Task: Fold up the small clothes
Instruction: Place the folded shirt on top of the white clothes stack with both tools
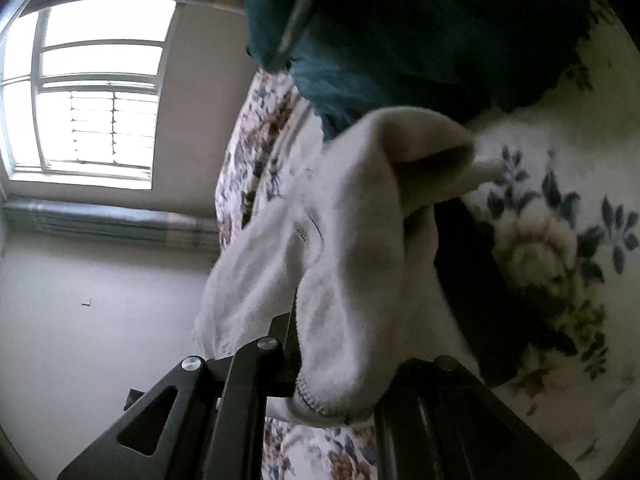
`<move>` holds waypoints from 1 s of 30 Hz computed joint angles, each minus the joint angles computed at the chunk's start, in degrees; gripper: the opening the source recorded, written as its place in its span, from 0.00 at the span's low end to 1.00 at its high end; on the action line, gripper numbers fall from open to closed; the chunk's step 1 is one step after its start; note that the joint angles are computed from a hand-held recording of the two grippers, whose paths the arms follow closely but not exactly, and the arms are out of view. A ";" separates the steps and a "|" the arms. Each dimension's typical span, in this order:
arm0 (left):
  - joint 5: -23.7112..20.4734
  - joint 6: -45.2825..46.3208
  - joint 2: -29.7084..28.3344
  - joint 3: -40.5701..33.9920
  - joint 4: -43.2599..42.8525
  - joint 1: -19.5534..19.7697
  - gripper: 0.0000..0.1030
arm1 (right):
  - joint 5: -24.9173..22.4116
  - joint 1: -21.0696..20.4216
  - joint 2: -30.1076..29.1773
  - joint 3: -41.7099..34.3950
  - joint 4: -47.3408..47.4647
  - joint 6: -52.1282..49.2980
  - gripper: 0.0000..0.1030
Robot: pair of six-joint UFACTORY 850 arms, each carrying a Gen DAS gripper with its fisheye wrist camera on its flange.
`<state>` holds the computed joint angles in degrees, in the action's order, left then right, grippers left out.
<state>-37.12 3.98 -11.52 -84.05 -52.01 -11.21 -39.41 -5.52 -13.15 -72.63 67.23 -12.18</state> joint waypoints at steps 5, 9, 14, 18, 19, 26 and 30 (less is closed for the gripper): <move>-6.95 -21.15 -2.87 -10.72 29.44 -3.80 0.80 | -0.95 3.09 -0.79 -7.67 -28.91 20.57 0.48; -11.21 -26.57 -2.42 -14.06 46.63 -8.12 0.91 | -4.31 7.96 0.51 -11.54 -52.89 35.55 0.72; -17.65 -28.39 -3.04 -16.91 58.30 -11.68 0.97 | -14.63 13.96 1.44 -15.47 -76.13 47.34 1.00; -21.15 -28.11 -3.18 -18.73 62.69 -12.81 0.97 | -19.58 18.07 2.66 -16.63 -87.26 51.57 1.00; -21.72 -28.09 -3.03 -19.14 63.33 -13.07 0.97 | -20.77 18.90 3.17 -17.05 -88.89 51.97 1.00; -26.98 -27.28 -0.20 -22.24 64.83 -14.57 0.97 | -27.54 22.17 5.77 -22.60 -91.49 52.87 1.00; -30.29 -26.35 2.07 -24.83 64.47 -15.70 0.97 | -33.27 26.04 8.63 -27.05 -94.49 53.71 1.00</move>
